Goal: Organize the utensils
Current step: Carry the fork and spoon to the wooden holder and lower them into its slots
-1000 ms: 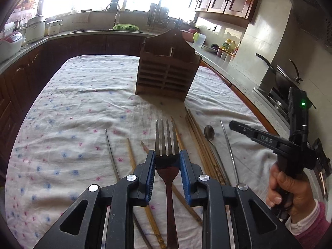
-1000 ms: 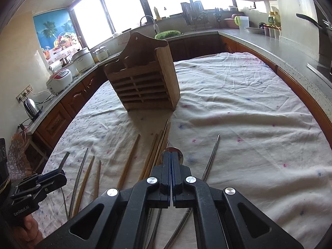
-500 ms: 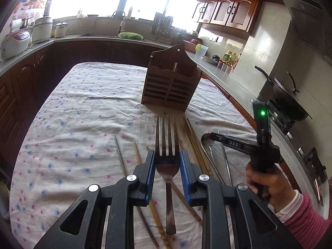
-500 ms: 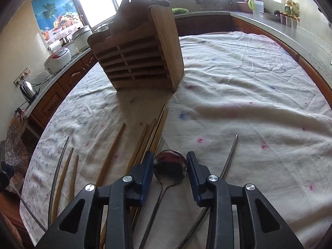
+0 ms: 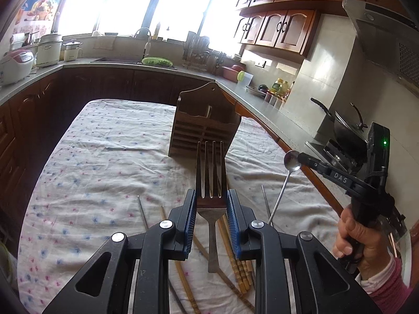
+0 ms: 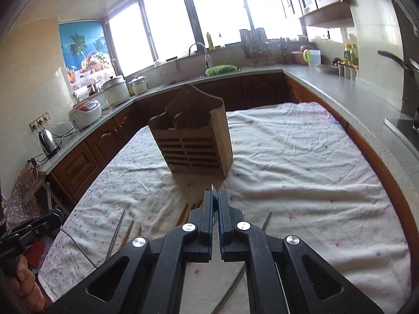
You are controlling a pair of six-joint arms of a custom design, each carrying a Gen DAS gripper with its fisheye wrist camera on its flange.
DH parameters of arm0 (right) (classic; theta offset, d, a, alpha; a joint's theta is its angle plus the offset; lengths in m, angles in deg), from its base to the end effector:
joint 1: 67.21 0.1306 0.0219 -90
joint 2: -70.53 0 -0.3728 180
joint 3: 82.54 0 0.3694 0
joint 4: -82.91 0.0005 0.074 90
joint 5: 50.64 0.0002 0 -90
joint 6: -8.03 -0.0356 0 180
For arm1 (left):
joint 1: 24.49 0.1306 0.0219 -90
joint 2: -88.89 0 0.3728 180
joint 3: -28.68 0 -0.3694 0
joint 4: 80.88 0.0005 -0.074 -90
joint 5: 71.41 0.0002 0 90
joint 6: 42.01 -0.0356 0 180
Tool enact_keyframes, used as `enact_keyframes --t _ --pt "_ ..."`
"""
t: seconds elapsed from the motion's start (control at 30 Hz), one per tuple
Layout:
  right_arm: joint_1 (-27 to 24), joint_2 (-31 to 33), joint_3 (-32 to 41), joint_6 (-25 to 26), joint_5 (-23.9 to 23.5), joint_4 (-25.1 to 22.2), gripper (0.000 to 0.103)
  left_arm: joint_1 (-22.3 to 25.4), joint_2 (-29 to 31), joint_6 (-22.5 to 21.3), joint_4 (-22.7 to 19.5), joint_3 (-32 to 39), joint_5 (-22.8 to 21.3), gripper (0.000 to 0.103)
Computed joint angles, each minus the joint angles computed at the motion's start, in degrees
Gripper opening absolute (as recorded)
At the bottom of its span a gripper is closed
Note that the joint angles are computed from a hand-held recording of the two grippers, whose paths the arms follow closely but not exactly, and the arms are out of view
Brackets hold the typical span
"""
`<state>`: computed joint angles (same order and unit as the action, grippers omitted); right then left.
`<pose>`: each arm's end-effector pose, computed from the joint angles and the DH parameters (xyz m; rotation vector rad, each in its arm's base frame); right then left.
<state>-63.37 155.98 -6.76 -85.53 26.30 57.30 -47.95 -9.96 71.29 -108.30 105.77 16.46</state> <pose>0.4436 0.0373 0.3772 -0.1346 2.1823 0.3222 0.3914 -0.1690 0.4154 -0.0194 2.1519 -0.4417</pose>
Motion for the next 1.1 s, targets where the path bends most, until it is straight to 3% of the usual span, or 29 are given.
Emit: enact_keyframes --t 0.3,0.5,0.77,0.93,1.1 --pt "0.3 0.3 3.1 -0.9 2.8 3.5 0.003 1.9 2.5 -1.5 1.1 3.7 0.3 0.021" --pt "0.6 2.8 7.9 -0.8 5.6 5.2 0.003 3.8 6.9 -3.3 2.1 10.3 1.0 0.021" --pt "3.0 8.2 16.4 1.8 12.3 9.8 0.003 6.1 17.5 -5.6 3.7 24.3 0.6 0.021" --pt "4.7 12.6 20.9 4.8 17.1 14.3 0.002 7.6 26.2 -4.7 3.7 34.2 -0.1 0.021" --pt "5.1 18.0 25.8 6.6 18.8 15.5 0.003 8.0 34.6 -3.7 3.5 42.4 -0.9 0.021"
